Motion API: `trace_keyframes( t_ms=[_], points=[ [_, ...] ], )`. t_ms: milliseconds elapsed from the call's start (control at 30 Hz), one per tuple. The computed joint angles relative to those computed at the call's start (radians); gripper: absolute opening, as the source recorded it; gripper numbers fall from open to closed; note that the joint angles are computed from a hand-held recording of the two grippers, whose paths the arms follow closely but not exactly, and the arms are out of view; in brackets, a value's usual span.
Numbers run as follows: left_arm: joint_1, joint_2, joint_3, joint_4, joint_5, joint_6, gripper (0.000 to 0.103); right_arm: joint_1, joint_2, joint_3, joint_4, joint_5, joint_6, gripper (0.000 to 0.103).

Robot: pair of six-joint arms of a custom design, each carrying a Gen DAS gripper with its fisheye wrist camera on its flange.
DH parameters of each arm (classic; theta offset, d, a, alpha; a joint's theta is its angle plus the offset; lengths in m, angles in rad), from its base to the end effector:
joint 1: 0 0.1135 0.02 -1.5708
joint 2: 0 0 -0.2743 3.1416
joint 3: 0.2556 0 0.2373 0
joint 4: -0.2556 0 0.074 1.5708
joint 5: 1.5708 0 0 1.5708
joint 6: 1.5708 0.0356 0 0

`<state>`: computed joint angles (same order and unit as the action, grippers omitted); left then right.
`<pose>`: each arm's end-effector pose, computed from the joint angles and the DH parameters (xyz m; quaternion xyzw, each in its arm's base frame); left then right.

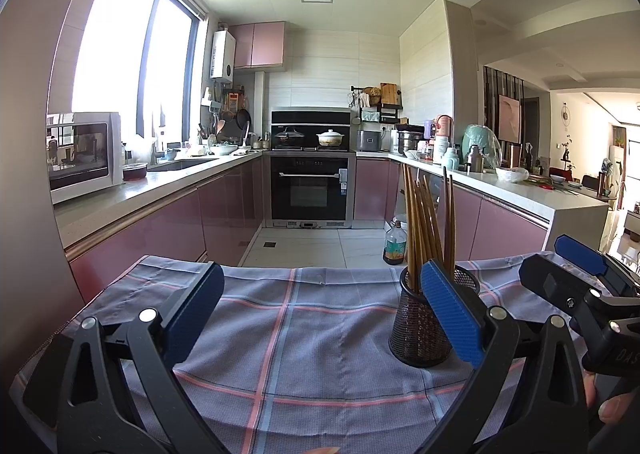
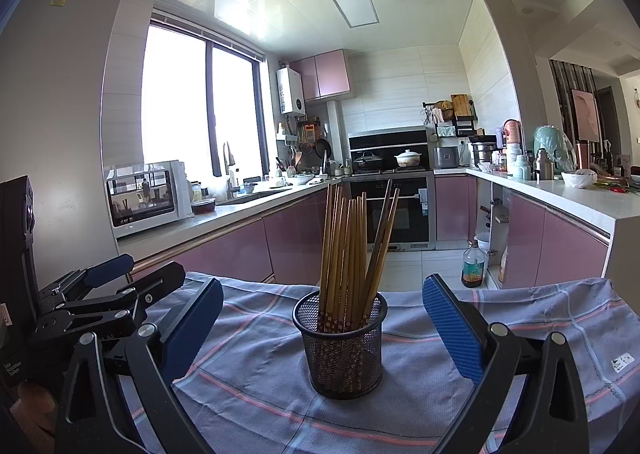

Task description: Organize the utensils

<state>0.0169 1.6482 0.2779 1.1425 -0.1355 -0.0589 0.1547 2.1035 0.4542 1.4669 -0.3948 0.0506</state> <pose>0.2521 0.0091 0.1493 -0.0717 0.7789 0.0400 0.6217 0.3004 0.0607 0.0968 -0.1645 0.7461 0.2142 0.6086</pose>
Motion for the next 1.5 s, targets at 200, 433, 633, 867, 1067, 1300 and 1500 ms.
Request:
trace_keyframes(
  t_ms=[200, 433, 633, 867, 1067, 1300, 1500],
  points=[
    [0.000, -0.002, 0.005, -0.007, 0.000, 0.000, 0.097, 0.001, 0.003, 0.004, -0.002, 0.002, 0.001, 0.096],
    [-0.001, -0.005, 0.003, -0.010, -0.001, -0.001, 0.097, -0.001, 0.000, 0.004, -0.008, 0.001, -0.002, 0.096],
    [-0.001, -0.008, 0.006, -0.015, -0.001, 0.000, 0.097, -0.001, -0.005, 0.000, -0.009, 0.002, -0.002, 0.096],
    [-0.003, -0.010, 0.006, -0.017, -0.005, -0.001, 0.097, 0.003, -0.004, -0.001, -0.007, 0.008, -0.003, 0.096],
    [-0.009, -0.005, -0.001, -0.006, -0.011, -0.001, 0.097, 0.005, -0.004, 0.000, -0.008, 0.010, -0.003, 0.096],
    [-0.011, 0.004, -0.008, 0.007, -0.013, -0.001, 0.097, 0.007, -0.003, 0.001, -0.008, 0.012, -0.002, 0.096],
    [-0.009, 0.006, -0.011, 0.012, -0.011, 0.000, 0.097, 0.009, -0.005, -0.001, -0.007, 0.016, -0.001, 0.096]
  ],
)
